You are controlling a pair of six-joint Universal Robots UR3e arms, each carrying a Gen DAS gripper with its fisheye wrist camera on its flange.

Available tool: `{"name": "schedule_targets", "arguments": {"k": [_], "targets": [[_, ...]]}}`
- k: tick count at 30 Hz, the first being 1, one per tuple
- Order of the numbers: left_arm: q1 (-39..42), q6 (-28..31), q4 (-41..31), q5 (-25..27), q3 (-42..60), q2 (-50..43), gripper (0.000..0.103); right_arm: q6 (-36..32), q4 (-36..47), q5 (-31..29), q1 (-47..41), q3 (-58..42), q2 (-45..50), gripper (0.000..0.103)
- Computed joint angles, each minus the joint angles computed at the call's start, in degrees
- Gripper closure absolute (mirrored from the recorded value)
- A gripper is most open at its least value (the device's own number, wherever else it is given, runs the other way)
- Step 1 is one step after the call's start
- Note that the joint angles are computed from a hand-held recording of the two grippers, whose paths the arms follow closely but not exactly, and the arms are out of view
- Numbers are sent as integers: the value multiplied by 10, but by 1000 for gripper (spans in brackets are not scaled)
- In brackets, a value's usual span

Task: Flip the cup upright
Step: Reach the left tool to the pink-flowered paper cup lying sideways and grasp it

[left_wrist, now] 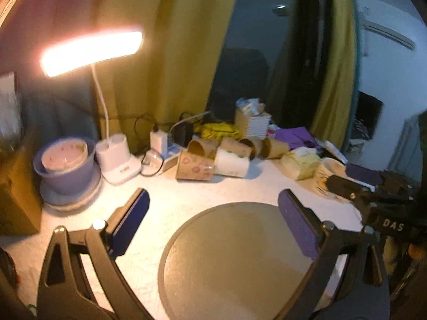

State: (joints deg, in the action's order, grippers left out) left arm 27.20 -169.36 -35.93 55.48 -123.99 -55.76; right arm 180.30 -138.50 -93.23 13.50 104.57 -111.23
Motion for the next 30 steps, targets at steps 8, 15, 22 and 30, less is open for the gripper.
{"name": "schedule_targets", "arguments": {"k": [8, 15, 22, 30], "targets": [[-125, -141, 88, 121, 138, -281, 5, -43, -32, 58, -64, -97, 156, 39], [-168, -234, 76, 152, 283, -469, 5, -62, -43, 89, -95, -181, 276, 39], [-170, -337, 37, 134, 427, -609, 5, -76, -44, 124, -126, -242, 353, 39], [-181, -418, -4, 135, 585, -731, 5, -92, -33, 156, -146, -296, 411, 39]]}}
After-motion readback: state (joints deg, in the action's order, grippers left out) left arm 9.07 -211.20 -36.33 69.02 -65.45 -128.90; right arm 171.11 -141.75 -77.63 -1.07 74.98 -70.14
